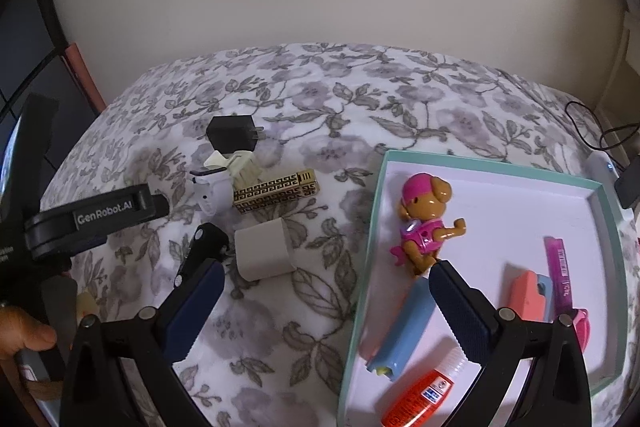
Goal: Organize rigid objects
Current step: 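Move both tools back over the remaining toys beside the tray, then grasp the white cube with the right tool while the left tool grasps the black toy car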
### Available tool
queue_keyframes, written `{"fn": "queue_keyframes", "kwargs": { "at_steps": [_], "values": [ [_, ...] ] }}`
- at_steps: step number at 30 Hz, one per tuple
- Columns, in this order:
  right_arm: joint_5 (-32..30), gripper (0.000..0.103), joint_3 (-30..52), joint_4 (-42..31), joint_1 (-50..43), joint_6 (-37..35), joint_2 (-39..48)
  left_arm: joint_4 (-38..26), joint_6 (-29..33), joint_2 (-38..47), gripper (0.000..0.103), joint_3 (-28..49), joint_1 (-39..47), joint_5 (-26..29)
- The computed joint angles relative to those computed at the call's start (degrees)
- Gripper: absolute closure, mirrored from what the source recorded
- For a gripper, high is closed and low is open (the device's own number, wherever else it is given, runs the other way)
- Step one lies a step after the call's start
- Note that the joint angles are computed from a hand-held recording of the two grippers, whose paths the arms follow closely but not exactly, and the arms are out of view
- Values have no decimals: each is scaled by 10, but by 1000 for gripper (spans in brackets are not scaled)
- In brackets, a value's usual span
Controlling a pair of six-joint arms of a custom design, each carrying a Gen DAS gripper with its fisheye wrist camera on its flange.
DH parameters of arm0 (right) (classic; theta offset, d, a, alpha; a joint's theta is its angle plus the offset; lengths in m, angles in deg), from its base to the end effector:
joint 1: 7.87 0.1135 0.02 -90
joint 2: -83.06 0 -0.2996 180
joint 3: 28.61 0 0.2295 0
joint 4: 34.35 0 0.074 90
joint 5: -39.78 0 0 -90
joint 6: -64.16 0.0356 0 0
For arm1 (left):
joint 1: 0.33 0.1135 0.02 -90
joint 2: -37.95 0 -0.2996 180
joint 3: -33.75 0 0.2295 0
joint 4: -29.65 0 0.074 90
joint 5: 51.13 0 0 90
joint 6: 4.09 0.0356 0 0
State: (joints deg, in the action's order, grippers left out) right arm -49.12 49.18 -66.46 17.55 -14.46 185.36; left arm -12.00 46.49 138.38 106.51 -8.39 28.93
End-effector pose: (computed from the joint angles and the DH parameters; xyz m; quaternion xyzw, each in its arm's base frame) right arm 0.3191 0.1509 0.2195 -0.1143 0.9510 0.0819 0.2754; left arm 0.3137 -0.0382 0.1995 -0.2798 0.9394 0.0060 0.1980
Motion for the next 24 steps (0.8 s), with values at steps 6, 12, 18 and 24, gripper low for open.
{"fn": "queue_keyframes", "kwargs": {
  "at_steps": [6, 12, 18, 24],
  "values": [
    [-6, 0, 24, -4, 1, 2, 22, 12, 0, 9, 6, -1, 20, 21],
    [-12, 0, 48, -10, 2, -3, 47, 22, -1, 16, 6, -3, 36, 41],
    [-8, 8, 70, -15, 13, -14, 70, 27, -1, 23, 6, -4, 50, 60],
    [-20, 19, 94, -23, 24, -17, 97, 30, -2, 31, 6, -2, 52, 73]
  ]
}}
